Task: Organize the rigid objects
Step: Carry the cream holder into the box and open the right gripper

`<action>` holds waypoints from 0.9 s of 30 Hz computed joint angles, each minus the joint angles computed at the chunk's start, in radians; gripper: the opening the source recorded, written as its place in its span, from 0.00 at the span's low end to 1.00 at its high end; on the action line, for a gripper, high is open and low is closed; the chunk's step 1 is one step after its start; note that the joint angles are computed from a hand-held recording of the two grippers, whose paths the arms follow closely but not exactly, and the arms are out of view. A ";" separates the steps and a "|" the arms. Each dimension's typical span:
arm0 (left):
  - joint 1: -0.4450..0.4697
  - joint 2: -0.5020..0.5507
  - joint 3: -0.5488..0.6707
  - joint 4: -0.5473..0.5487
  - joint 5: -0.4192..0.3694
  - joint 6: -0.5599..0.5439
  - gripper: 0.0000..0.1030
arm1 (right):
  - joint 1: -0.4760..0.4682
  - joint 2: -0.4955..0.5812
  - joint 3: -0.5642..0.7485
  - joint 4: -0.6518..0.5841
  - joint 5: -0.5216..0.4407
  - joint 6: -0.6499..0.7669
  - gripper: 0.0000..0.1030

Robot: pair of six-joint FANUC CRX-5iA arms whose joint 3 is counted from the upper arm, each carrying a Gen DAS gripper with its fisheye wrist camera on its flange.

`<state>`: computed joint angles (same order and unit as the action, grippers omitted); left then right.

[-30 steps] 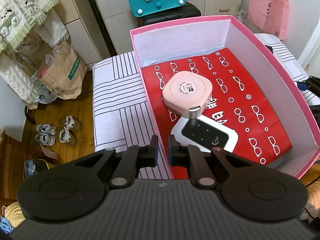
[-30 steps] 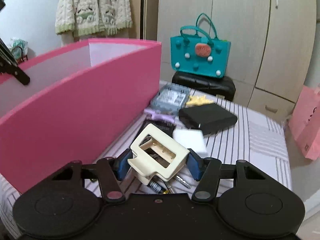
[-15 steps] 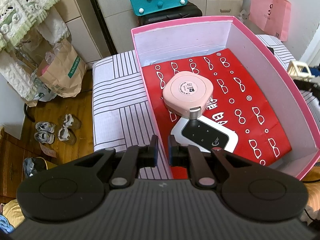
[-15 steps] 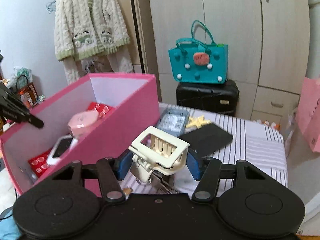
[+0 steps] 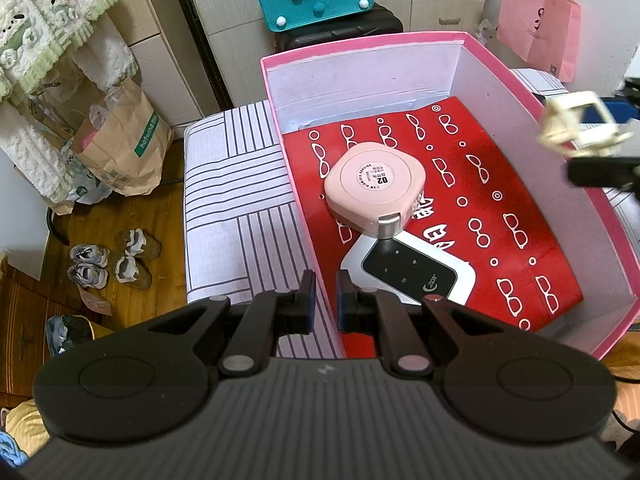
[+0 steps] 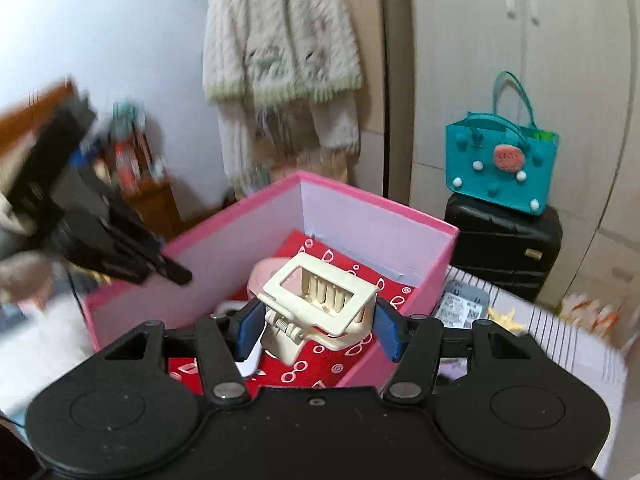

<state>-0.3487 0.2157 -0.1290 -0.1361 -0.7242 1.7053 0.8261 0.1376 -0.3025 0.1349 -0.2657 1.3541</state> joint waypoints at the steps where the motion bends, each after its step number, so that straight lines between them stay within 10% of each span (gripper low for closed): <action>1: 0.000 0.000 0.000 0.001 0.000 -0.002 0.08 | 0.006 0.020 0.025 0.000 -0.024 0.021 0.62; 13: 0.009 -0.002 -0.013 0.024 0.015 -0.020 0.08 | 0.042 0.327 0.438 0.000 -0.522 0.196 0.61; 22: 0.005 0.002 -0.002 0.017 0.002 -0.029 0.08 | 0.058 0.382 0.526 -0.016 -0.662 0.226 0.61; 27: 0.011 -0.002 -0.014 0.032 0.019 -0.030 0.09 | 0.016 0.377 0.586 -0.228 -0.699 0.354 0.63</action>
